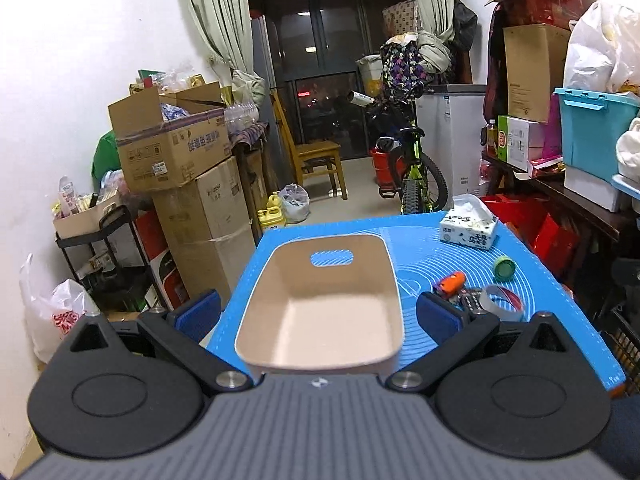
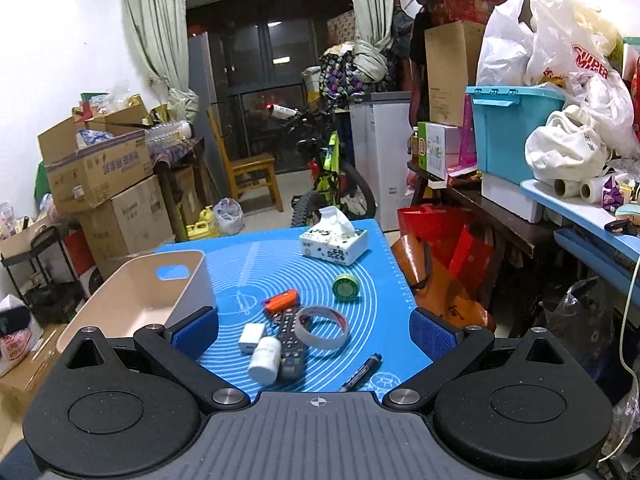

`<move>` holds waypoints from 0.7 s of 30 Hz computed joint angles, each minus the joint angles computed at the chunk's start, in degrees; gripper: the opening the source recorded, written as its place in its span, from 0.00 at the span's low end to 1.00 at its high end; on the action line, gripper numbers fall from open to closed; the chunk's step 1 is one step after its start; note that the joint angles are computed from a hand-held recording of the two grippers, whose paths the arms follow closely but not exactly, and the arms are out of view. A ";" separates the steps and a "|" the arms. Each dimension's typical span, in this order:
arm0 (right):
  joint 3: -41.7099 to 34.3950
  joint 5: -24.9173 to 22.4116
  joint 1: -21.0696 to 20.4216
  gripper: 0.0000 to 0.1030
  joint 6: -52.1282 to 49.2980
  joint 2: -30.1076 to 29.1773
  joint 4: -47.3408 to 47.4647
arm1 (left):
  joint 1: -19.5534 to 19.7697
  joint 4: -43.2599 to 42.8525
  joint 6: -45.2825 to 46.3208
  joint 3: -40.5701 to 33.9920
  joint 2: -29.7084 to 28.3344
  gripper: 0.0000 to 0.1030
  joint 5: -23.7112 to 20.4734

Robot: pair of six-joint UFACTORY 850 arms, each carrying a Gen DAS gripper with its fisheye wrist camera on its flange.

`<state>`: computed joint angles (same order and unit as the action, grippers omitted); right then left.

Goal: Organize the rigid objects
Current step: 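Grasp the beige bin rim with the left gripper while the right gripper grasps the black marker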

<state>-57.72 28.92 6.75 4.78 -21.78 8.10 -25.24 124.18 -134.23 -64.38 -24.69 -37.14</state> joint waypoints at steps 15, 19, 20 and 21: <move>-20.69 -15.94 -1.43 0.98 -14.04 -16.39 15.34 | 9.64 -17.35 22.04 -17.41 -11.68 0.99 18.61; -25.24 -18.97 -1.40 0.98 -21.25 -20.28 23.15 | 11.43 -24.47 31.78 -21.39 -14.76 0.99 20.32; -26.15 -19.77 -1.38 0.98 -22.51 -21.15 24.74 | 11.96 -28.08 35.73 -22.60 -15.61 0.98 20.90; -27.36 -20.96 -1.38 0.98 -25.15 -22.14 27.52 | 12.45 -30.82 38.59 -23.69 -16.38 0.95 21.41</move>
